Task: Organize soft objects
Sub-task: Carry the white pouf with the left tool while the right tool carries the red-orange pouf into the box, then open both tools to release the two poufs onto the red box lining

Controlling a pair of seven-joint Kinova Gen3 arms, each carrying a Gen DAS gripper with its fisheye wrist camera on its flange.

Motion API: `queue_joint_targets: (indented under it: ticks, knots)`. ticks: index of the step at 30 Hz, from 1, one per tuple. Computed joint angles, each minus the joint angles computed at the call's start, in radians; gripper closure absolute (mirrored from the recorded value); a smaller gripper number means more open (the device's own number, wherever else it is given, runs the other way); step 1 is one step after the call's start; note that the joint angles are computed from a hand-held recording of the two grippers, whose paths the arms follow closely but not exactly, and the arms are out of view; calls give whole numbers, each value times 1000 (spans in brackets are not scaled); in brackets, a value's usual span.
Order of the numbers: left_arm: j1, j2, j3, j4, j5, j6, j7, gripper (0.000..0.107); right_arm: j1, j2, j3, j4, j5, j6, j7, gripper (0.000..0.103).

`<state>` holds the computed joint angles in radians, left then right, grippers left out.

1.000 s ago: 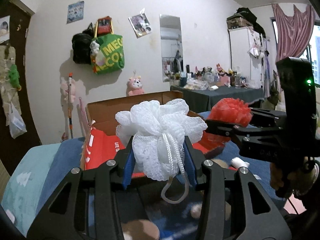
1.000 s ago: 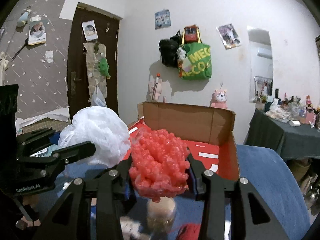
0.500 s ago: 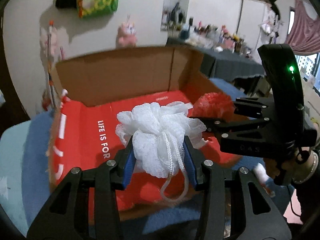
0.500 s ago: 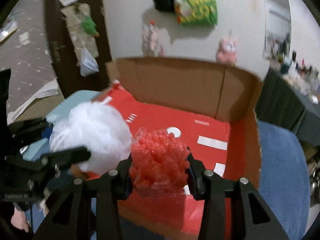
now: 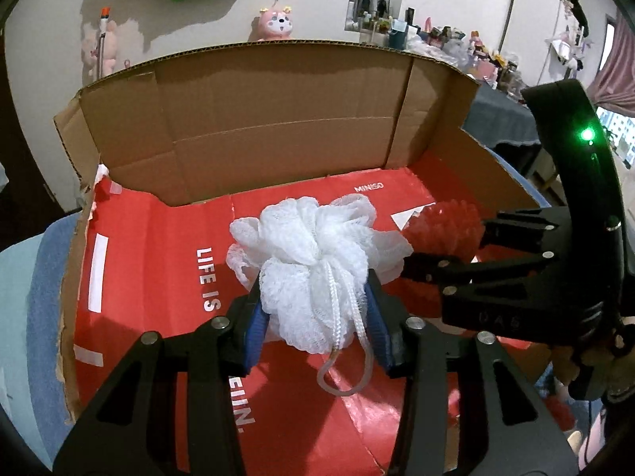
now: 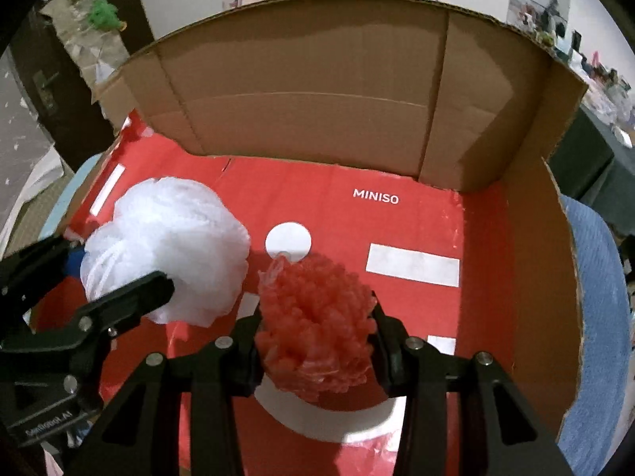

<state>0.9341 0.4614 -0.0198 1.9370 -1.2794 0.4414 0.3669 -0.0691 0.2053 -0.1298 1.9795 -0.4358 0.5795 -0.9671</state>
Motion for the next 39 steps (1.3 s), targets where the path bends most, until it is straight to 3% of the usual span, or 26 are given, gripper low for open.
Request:
queue_joint_targets:
  ticks: [3, 7, 15, 19, 23, 31, 39]
  knots:
    - [7, -2, -5, 9, -22, -1, 9, 62, -2, -7, 3, 4, 10, -1, -1, 57]
    - [-5, -5, 5, 16, -41, -10, 29, 52, 22, -8, 3, 1, -21, 18, 38, 55]
    - [-11, -3, 25, 8, -16, 23, -12, 41, 38, 12, 3, -18, -56, 42, 70, 51]
    - [-6, -8, 28, 7, -3, 42, -22, 36, 41, 19, -5, -22, -80, 46, 84, 43]
    - [-2, -20, 30, 16, -16, 54, 0, 33, 33, 2, -8, -12, -87, 27, 92, 35]
    - [-7, -38, 65, 34, -52, 97, 58, 26, 10, -30, 3, 0, -71, 19, 74, 32]
    - [9, -67, 121, 56, -81, 170, 129, 24, 45, -92, 24, 31, -162, 49, 162, 27]
